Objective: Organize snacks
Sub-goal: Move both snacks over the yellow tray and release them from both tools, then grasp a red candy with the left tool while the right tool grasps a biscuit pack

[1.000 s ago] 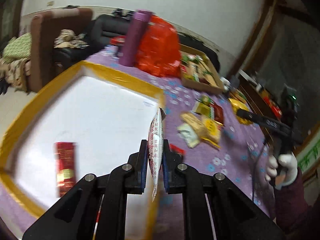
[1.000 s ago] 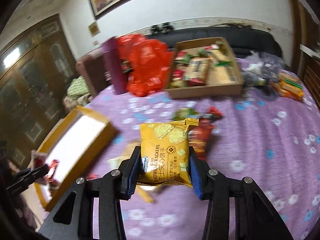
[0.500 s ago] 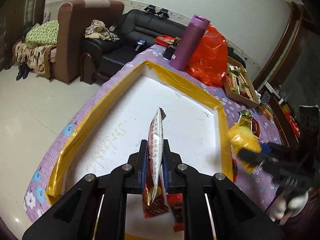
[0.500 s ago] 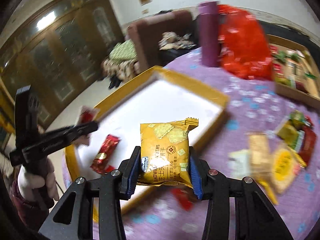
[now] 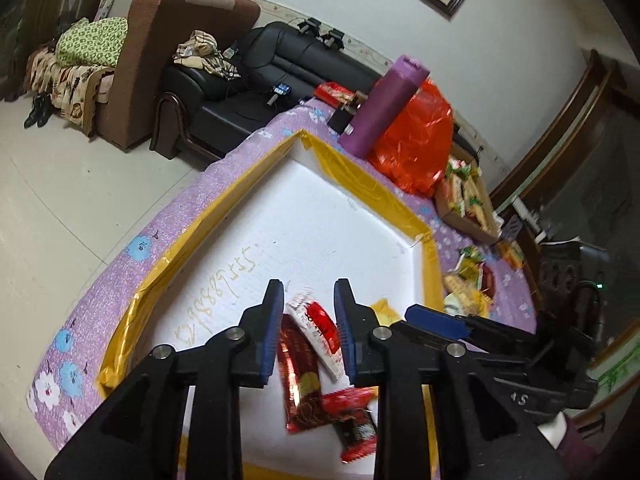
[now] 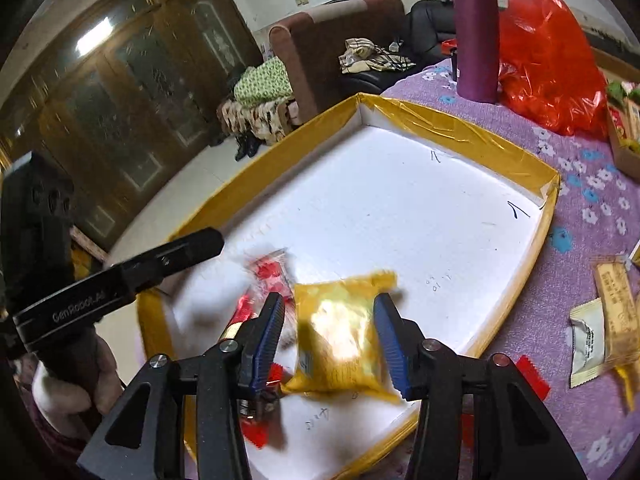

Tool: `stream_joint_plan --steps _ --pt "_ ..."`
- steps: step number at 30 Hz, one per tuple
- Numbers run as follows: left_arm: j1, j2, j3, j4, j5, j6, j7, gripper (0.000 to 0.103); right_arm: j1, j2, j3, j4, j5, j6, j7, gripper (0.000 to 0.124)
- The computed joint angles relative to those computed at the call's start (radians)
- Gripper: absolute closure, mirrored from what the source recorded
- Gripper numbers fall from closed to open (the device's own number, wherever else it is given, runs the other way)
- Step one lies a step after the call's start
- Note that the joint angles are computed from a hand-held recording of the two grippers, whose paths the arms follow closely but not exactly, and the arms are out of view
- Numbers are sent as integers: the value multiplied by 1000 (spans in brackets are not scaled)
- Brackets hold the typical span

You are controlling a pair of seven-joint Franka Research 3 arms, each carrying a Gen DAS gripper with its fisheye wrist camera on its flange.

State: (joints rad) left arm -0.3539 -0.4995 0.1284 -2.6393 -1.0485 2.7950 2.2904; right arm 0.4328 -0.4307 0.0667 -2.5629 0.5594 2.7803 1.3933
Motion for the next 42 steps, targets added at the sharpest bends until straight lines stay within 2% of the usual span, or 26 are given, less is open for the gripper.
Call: stream_joint_plan --steps 2,4,6,11,15,19,23,27,31,36,40,42 --pt "-2 -35 -1 -13 -10 -3 -6 77 -1 -28 -7 -14 6 9 -5 74" --pt "-12 -79 -3 -31 -20 -4 -21 58 -4 -57 -14 -29 9 17 -8 71" --pt "-39 -111 5 -42 -38 2 -18 47 -9 -108 -28 -59 18 29 -11 68" --pt "-95 -177 -14 -62 -7 -20 -43 45 -56 -223 -61 -128 11 21 -1 64" --pt "-135 -203 -62 -76 87 -20 -103 42 -158 -328 -88 -202 -32 -10 20 62" --pt "-211 -184 -79 -76 159 -18 -150 39 -246 -416 -165 -267 -39 -62 21 60" --pt "-253 -123 -137 -67 274 8 -208 39 -331 -473 -225 -312 -30 -100 -2 60" --pt "-293 -19 -169 -27 388 38 -243 39 -379 -474 -247 -323 -24 -128 -35 59" --pt "-287 90 -193 29 486 46 -294 39 -375 -458 -250 -318 -4 -138 -76 59" --pt "-214 179 -262 72 639 61 -395 40 -342 -379 -218 -268 7 -118 -117 59" --pt "-197 212 -272 86 689 75 -436 40 -312 -305 -198 -223 9 -106 -141 60" --pt "-202 220 -258 93 680 79 -442 40 -301 -256 -183 -192 3 -100 -146 60"
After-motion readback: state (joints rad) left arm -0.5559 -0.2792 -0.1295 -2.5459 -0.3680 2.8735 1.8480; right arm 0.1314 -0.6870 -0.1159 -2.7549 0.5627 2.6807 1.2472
